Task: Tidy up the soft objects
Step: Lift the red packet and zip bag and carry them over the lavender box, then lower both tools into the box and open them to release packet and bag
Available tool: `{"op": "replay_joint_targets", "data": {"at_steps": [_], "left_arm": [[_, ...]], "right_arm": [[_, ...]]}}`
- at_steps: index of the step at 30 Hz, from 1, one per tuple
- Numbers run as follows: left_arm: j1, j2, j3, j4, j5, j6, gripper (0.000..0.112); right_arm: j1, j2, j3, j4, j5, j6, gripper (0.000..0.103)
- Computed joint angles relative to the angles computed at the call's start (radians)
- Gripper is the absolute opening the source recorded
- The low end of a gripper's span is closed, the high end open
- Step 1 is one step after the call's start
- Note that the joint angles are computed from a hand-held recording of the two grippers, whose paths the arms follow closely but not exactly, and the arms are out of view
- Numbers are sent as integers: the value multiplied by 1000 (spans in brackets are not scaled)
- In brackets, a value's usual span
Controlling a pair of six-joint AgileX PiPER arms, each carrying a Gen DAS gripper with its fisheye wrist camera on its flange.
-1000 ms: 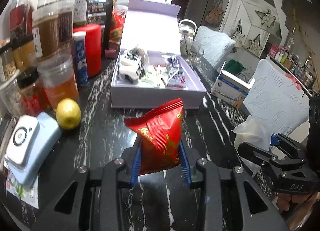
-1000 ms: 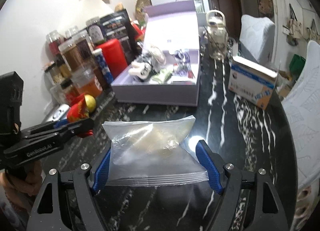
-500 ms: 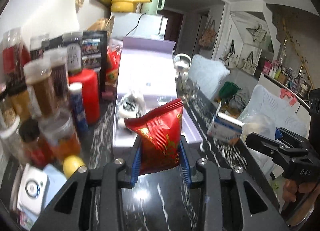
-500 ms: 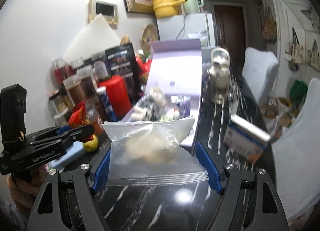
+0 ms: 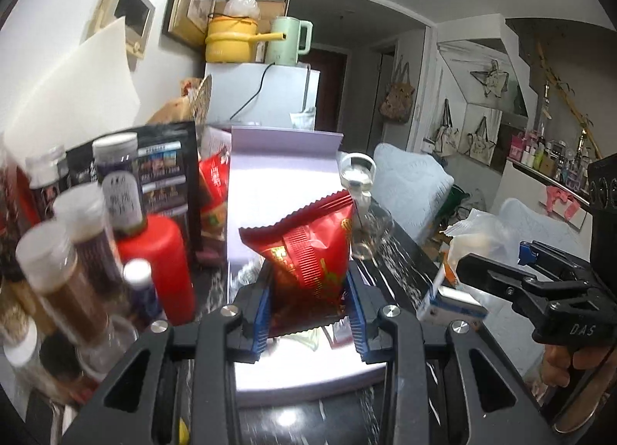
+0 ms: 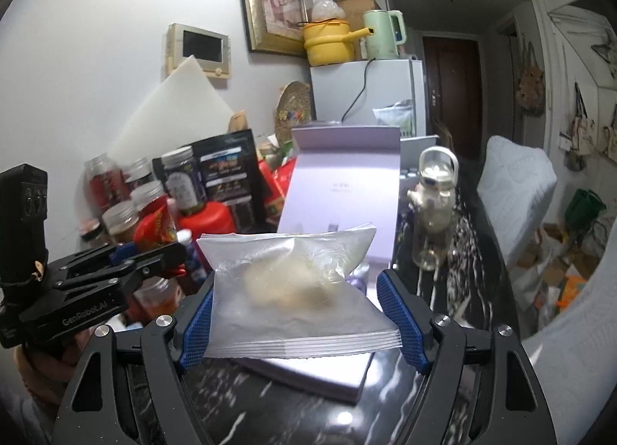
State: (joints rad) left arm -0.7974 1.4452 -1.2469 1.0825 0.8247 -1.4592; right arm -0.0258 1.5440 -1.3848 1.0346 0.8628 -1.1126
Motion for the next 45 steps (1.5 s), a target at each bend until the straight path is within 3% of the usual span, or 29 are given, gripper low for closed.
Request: {"op": "replay_joint_targets", "data": {"at_steps": [11, 19, 28, 45], "left_arm": [[150, 119, -164, -51, -94, 169, 34], [232, 233, -229, -197, -155, 297, 34], [273, 350, -311, -365, -132, 459, 34], [345, 542, -461, -678, -83, 743, 34]], "right_arm": [[64, 220, -265, -50, 2, 137, 79], [103, 333, -398, -129, -17, 218, 79], [130, 451, -517, -276, 8, 313, 79], [159, 724, -834, -465, 202, 520, 79]]}}
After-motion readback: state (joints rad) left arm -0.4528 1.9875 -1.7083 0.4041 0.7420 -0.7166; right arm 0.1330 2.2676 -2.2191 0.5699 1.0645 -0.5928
